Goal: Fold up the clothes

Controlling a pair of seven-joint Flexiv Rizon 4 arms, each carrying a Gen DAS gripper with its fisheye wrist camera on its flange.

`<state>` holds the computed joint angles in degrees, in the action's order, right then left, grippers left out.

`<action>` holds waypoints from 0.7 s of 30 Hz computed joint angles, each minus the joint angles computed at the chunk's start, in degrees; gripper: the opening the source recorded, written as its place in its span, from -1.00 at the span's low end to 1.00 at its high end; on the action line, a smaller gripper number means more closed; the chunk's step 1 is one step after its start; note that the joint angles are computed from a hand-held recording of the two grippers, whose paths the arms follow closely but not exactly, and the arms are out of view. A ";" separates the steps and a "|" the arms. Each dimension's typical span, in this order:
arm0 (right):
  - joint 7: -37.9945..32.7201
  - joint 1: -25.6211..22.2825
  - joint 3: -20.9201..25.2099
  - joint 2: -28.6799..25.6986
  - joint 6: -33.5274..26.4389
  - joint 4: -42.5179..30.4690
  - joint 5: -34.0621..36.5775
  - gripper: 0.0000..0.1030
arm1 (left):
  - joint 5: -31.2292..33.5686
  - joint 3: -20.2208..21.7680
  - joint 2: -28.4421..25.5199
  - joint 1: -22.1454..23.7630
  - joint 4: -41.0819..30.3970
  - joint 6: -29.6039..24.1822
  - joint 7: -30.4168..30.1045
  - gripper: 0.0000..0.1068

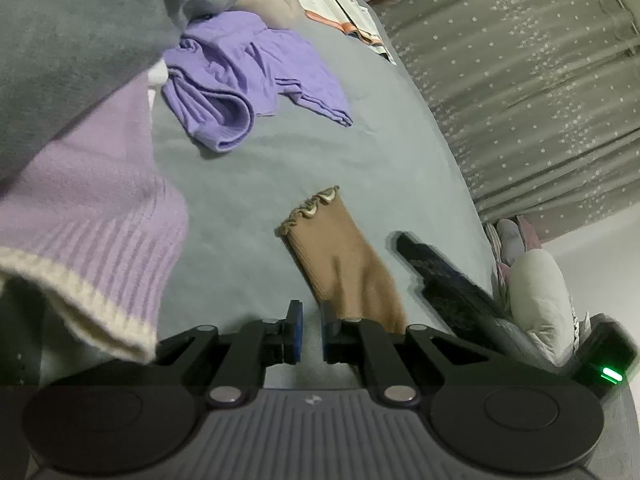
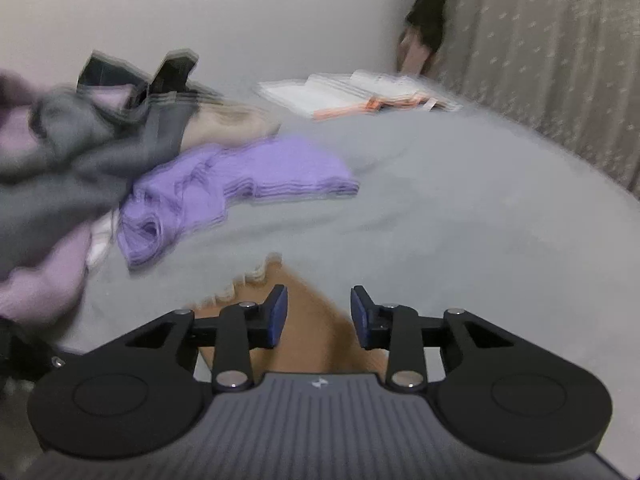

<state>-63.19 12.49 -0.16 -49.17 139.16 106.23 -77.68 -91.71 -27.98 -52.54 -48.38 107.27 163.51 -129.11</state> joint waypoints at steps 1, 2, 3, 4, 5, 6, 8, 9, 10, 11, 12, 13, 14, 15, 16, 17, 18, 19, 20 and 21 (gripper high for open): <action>5.18 -2.63 -0.36 0.97 2.31 -0.45 -2.71 0.04 | 0.54 0.25 -0.01 0.06 0.20 -0.16 -0.27 -0.78; 10.11 -4.73 -1.39 1.72 4.56 -1.02 -4.95 0.19 | 1.15 0.50 -0.05 0.22 0.34 -0.42 -0.20 -0.72; 14.47 -6.52 -2.89 2.16 6.81 -1.61 -7.01 0.23 | 1.88 0.77 -0.13 0.50 0.44 -0.79 0.17 -0.53; 18.83 -8.19 -4.61 2.44 9.17 -2.45 -9.01 0.30 | 2.48 1.07 -0.28 0.75 0.48 -0.99 0.52 -0.31; 22.03 -9.24 -6.28 2.45 11.04 -3.41 -10.65 0.32 | 2.95 1.40 -0.58 0.94 0.45 -0.93 0.79 -0.21; 25.74 -11.66 -8.92 2.43 14.01 -4.36 -13.34 0.32 | 3.18 1.67 -1.00 1.14 0.30 -0.73 1.20 -0.01; 31.74 -16.88 -14.06 1.36 20.22 -6.97 -17.41 0.35 | 2.91 1.93 -2.05 1.68 -0.34 0.01 2.58 0.15; 33.01 -19.23 -15.77 0.51 22.63 -7.88 -18.12 0.36 | 2.84 2.17 -2.86 1.96 -0.79 0.60 3.08 0.23; 34.62 -21.57 -17.48 -0.62 25.07 -9.42 -18.80 0.38 | 3.37 2.60 -3.72 2.23 -1.01 1.15 3.09 0.31; 35.56 -23.36 -18.61 -1.49 26.48 -10.32 -18.70 0.39 | 4.16 3.13 -4.71 2.43 -1.43 1.96 3.38 0.36; 36.39 -24.97 -19.54 -2.33 27.56 -11.14 -18.37 0.39 | 5.22 3.76 -5.83 2.55 -2.04 3.02 3.98 0.47; 37.12 -27.39 -20.45 -3.97 29.04 -12.61 -17.28 0.39 | 6.04 4.17 -7.01 2.72 -3.05 4.20 5.31 0.57; 37.96 -29.26 -20.88 -5.68 30.27 -14.33 -15.74 0.39 | 6.25 4.13 -8.29 2.90 -4.92 5.49 7.74 0.62; 39.56 -30.70 -21.00 -7.51 31.33 -16.26 -13.79 0.39 | 6.14 3.81 -9.63 3.10 -7.33 6.83 10.56 0.73; 42.23 -31.90 -20.99 -9.63 32.39 -18.69 -11.66 0.39 | 6.25 3.36 -10.80 3.43 -9.66 7.89 13.69 0.85; 43.83 -32.26 -21.19 -10.71 32.79 -19.80 -10.47 0.39 | 6.73 2.81 -11.53 3.91 -11.30 8.40 16.49 0.89; 48.31 -32.78 -21.95 -12.53 32.28 -22.63 -8.83 0.39 | 7.38 2.29 -12.04 4.40 -12.48 8.61 18.69 0.90; 51.26 -33.03 -22.85 -13.80 31.71 -25.21 -7.94 0.39 | 9.00 2.04 -12.36 5.01 -13.29 7.92 21.17 0.88; 52.33 -33.29 -23.33 -14.77 31.61 -27.15 -7.07 0.39 | 11.16 1.99 -12.44 5.66 -13.46 6.67 23.17 0.81; 53.24 -34.18 -22.86 -15.78 31.22 -29.45 -6.81 0.39 | 12.81 1.93 -12.46 6.12 -13.34 5.78 24.01 0.37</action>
